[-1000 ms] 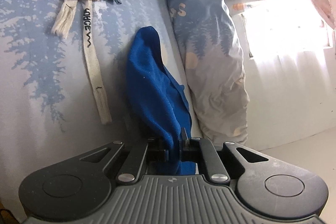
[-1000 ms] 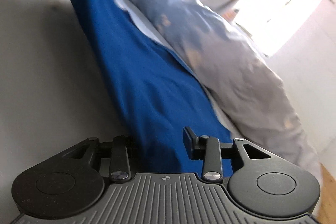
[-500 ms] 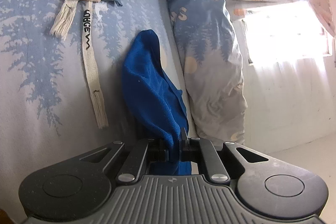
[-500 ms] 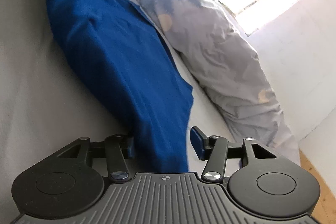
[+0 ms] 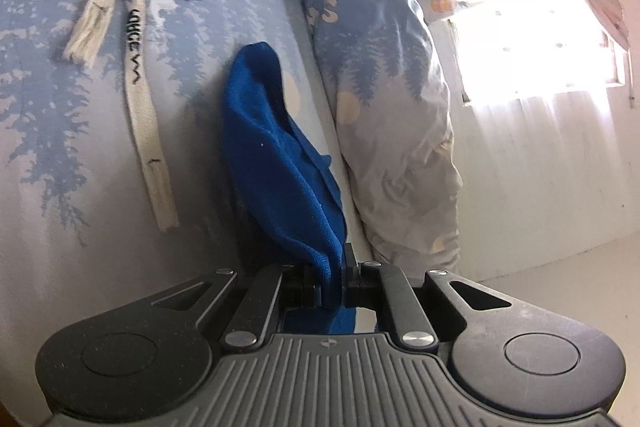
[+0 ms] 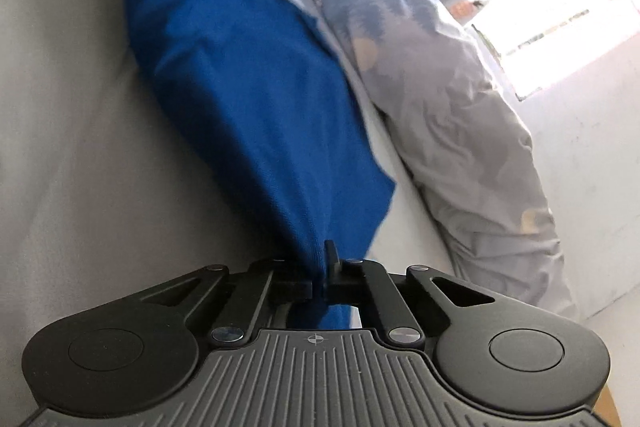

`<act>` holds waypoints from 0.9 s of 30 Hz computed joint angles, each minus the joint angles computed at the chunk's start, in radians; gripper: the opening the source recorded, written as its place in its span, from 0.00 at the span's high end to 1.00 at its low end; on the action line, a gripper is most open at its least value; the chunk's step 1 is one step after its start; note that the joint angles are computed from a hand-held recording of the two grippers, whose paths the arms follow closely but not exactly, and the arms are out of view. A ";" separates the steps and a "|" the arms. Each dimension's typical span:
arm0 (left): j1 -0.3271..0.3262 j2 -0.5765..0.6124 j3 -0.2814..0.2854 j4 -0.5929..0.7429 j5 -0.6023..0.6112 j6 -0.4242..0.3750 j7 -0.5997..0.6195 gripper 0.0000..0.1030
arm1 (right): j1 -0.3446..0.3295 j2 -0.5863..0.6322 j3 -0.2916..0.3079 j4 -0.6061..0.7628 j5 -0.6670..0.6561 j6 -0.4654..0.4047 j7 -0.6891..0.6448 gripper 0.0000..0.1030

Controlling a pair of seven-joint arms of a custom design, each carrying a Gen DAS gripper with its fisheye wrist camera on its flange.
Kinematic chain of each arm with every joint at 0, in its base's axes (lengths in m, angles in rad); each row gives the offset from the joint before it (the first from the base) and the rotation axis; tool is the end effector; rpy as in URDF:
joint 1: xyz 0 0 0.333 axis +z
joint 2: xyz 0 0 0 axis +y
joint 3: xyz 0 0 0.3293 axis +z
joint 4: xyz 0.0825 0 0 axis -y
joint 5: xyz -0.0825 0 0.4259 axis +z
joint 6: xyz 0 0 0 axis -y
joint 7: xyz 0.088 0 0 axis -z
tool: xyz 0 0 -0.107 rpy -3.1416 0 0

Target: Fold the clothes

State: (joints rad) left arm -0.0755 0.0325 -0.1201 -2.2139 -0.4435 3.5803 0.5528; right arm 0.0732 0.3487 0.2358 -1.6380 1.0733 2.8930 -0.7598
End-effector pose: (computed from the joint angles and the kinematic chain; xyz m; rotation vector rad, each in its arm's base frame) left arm 0.5934 -0.0621 0.5084 -2.4022 0.2414 -1.8278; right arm 0.7245 0.1525 0.4947 -2.3122 -0.0869 -1.1797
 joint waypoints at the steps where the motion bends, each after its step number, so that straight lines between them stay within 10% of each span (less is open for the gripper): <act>1: -0.002 -0.005 -0.001 0.005 -0.004 -0.010 0.015 0.90 | 0.016 -0.017 -0.033 0.003 -0.067 -0.036 0.079 0.96; 8: 0.007 -0.076 -0.039 0.059 -0.055 -0.127 0.193 0.90 | 0.020 -0.087 -0.090 0.055 -0.256 -0.162 0.210 0.96; 13: 0.119 -0.155 -0.175 0.071 -0.133 -0.147 0.318 0.90 | 0.023 -0.142 -0.139 0.129 -0.370 -0.290 0.306 0.96; 27: 0.211 -0.311 -0.323 0.053 -0.065 -0.054 0.233 0.90 | -0.016 -0.311 -0.253 0.263 -0.310 -0.512 0.500 0.95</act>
